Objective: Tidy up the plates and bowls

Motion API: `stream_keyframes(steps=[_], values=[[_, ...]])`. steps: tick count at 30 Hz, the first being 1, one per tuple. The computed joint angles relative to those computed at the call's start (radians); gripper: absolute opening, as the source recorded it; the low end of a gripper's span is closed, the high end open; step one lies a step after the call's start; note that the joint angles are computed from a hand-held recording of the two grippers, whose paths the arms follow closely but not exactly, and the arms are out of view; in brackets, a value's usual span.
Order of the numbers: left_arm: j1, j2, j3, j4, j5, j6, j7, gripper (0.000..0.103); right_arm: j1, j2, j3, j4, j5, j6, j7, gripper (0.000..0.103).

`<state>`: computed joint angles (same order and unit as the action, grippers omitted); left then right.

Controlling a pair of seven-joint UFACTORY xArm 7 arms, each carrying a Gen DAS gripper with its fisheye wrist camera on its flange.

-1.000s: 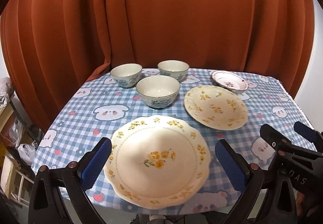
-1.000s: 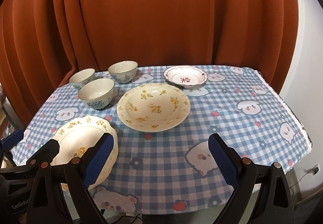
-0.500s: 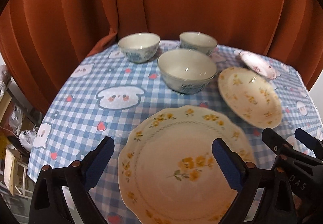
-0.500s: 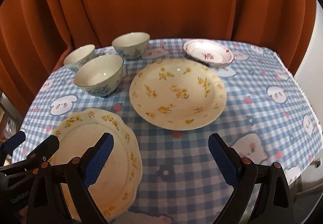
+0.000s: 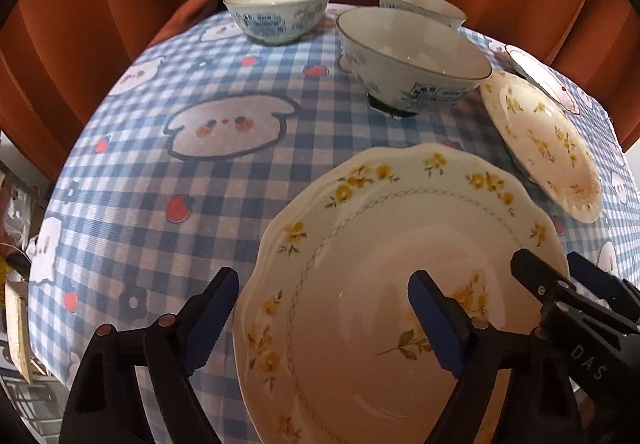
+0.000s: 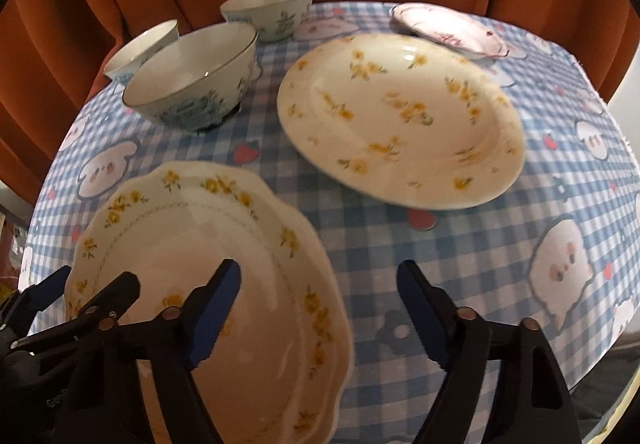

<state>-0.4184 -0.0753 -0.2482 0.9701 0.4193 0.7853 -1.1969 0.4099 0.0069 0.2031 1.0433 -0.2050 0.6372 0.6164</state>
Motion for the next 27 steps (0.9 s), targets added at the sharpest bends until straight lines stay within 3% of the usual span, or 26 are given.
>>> stream_keyframes(steps=[7,18,27], values=[[0.002,0.015,0.013,0.007,-0.066,-0.015,0.097,0.080,0.015,0.039,0.006,0.043,0.074,0.054,-0.056,0.062],[0.015,0.000,0.022,-0.016,-0.125,-0.048,0.123,0.080,0.029,0.074,0.000,0.099,0.073,0.137,-0.057,0.062],[0.003,0.001,0.006,0.016,-0.140,-0.003,0.131,0.080,0.032,0.052,0.000,0.103,0.082,0.192,-0.068,0.062]])
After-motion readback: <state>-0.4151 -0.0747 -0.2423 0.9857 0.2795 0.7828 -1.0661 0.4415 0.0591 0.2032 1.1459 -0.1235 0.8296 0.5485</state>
